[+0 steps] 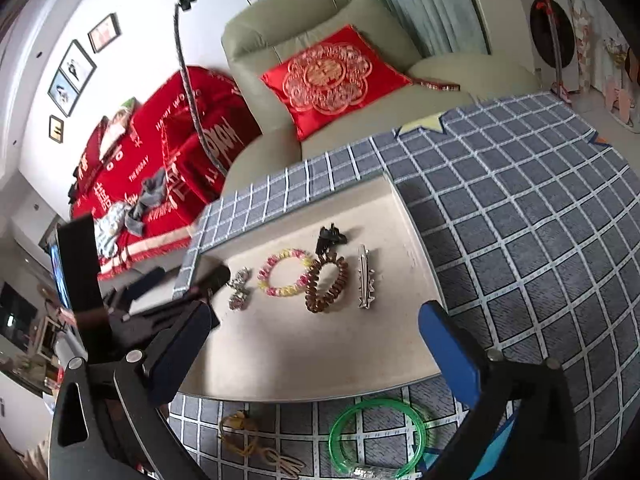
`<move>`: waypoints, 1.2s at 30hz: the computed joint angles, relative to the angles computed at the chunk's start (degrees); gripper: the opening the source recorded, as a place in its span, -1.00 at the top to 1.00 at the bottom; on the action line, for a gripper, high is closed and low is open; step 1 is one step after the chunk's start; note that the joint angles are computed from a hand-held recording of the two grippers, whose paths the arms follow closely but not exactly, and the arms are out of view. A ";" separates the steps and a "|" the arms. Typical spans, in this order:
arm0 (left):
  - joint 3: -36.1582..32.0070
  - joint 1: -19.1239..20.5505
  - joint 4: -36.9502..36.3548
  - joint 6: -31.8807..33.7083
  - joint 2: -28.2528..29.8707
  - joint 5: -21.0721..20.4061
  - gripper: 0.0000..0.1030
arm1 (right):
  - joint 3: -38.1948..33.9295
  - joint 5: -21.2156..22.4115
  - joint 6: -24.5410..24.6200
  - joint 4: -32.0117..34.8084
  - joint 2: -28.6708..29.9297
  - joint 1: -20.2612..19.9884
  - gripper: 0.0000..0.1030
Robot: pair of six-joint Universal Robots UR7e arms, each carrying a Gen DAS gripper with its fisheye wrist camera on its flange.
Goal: Organize jewelry
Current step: 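Move both grippers back over the remaining jewelry on the table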
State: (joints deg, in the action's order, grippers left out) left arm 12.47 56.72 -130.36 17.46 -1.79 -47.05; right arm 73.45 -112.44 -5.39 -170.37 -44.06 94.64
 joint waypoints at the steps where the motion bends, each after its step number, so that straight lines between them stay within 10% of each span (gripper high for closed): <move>1: 4.82 -0.05 -1.78 -0.61 -2.62 0.03 -1.00 | 0.76 0.32 -0.18 -0.56 -0.41 0.11 -1.00; 19: 49.60 -0.49 -18.28 -6.25 -26.93 -3.10 -1.00 | 10.63 -3.69 2.89 1.75 -5.65 0.06 -1.00; 36: 52.77 0.47 -10.32 -16.04 -27.07 0.08 -1.00 | 17.31 -11.50 6.35 2.28 -7.38 -1.81 -1.00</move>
